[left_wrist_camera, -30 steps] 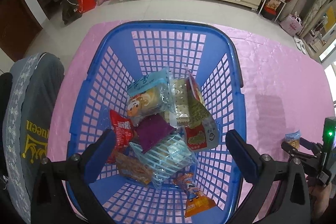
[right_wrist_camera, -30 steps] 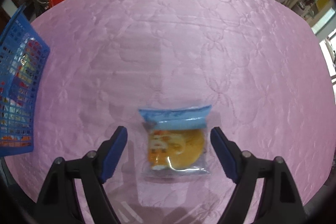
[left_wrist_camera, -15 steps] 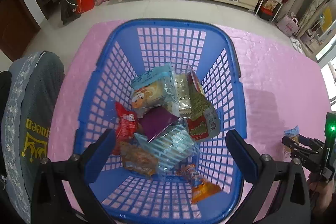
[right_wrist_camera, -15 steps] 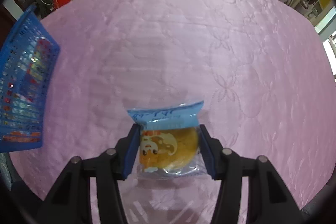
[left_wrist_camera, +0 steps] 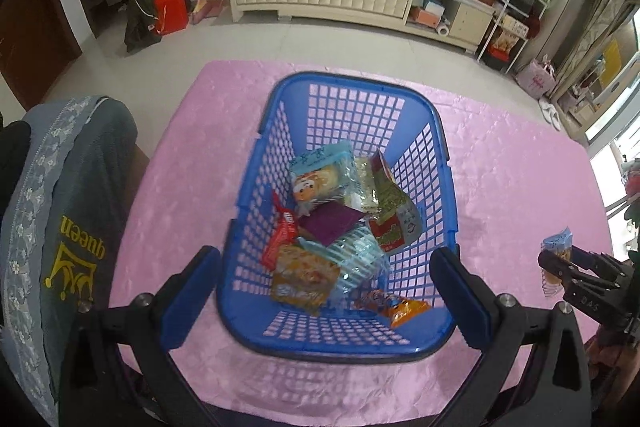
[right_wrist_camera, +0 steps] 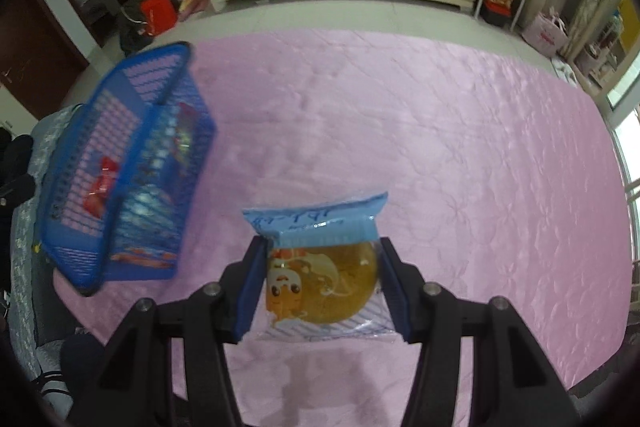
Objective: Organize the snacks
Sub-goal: 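Lift and carry the bun pack over the basket with the right gripper, then open the right gripper to drop the bun pack into the basket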
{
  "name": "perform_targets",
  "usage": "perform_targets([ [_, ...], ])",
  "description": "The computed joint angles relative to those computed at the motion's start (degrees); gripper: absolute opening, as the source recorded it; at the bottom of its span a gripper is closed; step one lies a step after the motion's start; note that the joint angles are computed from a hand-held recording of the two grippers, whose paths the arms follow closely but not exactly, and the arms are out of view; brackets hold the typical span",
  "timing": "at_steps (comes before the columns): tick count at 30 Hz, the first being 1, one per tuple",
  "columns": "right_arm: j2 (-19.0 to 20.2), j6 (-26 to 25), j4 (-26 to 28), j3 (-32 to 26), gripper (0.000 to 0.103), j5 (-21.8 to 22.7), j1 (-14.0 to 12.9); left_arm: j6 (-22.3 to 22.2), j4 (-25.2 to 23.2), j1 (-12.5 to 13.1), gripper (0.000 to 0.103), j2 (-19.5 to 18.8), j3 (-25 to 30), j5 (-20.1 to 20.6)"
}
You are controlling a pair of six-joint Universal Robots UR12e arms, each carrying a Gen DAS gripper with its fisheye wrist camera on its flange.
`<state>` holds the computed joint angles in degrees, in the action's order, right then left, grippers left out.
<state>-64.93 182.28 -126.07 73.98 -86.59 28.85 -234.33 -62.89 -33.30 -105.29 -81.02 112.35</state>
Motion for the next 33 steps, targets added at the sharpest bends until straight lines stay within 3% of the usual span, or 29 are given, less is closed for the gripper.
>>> perform_targets([
  [7,-0.64,-2.99,-1.64,-0.81,0.059,1.43,2.73,-1.36,1.69,-0.09,0.103,3.15,-3.4,0.66],
  [16,2.48,-2.35,1.47,-6.23,0.059,2.59,5.24,-0.68,1.57,-0.12,0.103,5.52,-6.07,2.29],
  [25,6.79,-4.17,5.55,-12.83,0.059,3.54,7.34,1.23,3.67,1.85,0.103,7.48,-8.92,-0.84],
  [33,10.44,-5.05,9.13,-17.36,0.059,1.68,8.23,1.97,5.6,3.27,0.103,8.36,-11.43,-2.4],
])
